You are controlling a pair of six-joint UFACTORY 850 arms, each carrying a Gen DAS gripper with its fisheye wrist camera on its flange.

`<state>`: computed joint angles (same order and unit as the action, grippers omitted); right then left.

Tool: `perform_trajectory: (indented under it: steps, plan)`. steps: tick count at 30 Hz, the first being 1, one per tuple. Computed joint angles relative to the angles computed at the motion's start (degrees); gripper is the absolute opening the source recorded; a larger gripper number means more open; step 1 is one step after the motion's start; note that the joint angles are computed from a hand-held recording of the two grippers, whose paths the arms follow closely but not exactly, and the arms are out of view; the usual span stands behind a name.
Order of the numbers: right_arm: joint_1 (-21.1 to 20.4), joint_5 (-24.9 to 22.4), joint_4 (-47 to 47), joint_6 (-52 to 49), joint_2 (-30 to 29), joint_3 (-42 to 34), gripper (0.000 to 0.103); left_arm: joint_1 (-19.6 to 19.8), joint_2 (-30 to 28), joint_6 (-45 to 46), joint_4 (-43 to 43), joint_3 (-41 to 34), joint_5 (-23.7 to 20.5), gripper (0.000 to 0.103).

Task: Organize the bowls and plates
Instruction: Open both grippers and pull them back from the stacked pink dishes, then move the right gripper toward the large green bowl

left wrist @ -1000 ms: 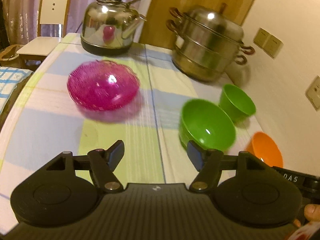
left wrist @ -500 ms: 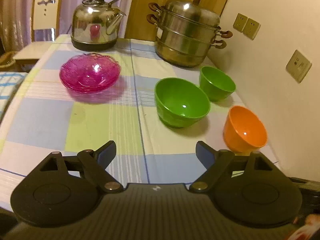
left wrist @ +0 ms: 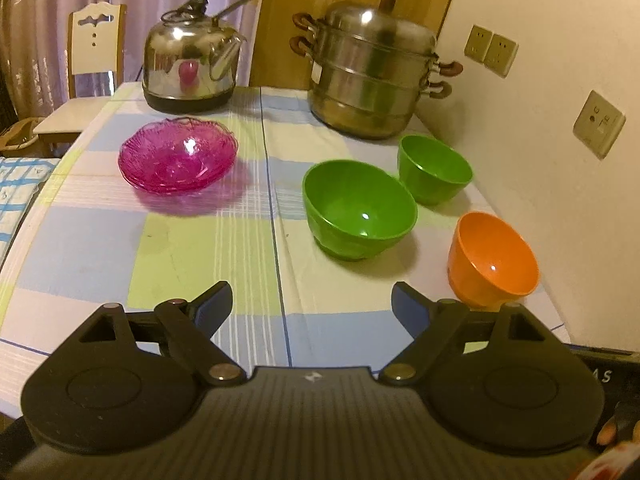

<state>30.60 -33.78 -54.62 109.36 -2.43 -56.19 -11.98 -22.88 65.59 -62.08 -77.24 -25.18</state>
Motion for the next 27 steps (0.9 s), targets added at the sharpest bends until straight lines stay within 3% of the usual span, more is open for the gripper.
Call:
perform_trajectory:
  steps: [3,7,21,27]
  plan:
    - [-0.9,0.6,-0.2,0.5,0.3,0.2,0.063,-0.2,-2.3,-8.2,7.3,-3.7,-3.2,0.085]
    - [-2.4,2.9,-3.1,3.8,0.8,0.8,0.063,-0.3,-5.4,-11.8,8.9,-7.8,-6.2,0.085]
    - [-10.1,13.8,-10.3,6.6,-7.0,-5.9,0.063,-1.4,-18.7,-25.1,18.3,-26.1,-7.5,0.084]
    - [-12.6,15.9,-9.5,5.5,-11.3,-9.2,0.063,-1.8,-23.9,-27.3,19.5,-32.9,-9.4,0.076]
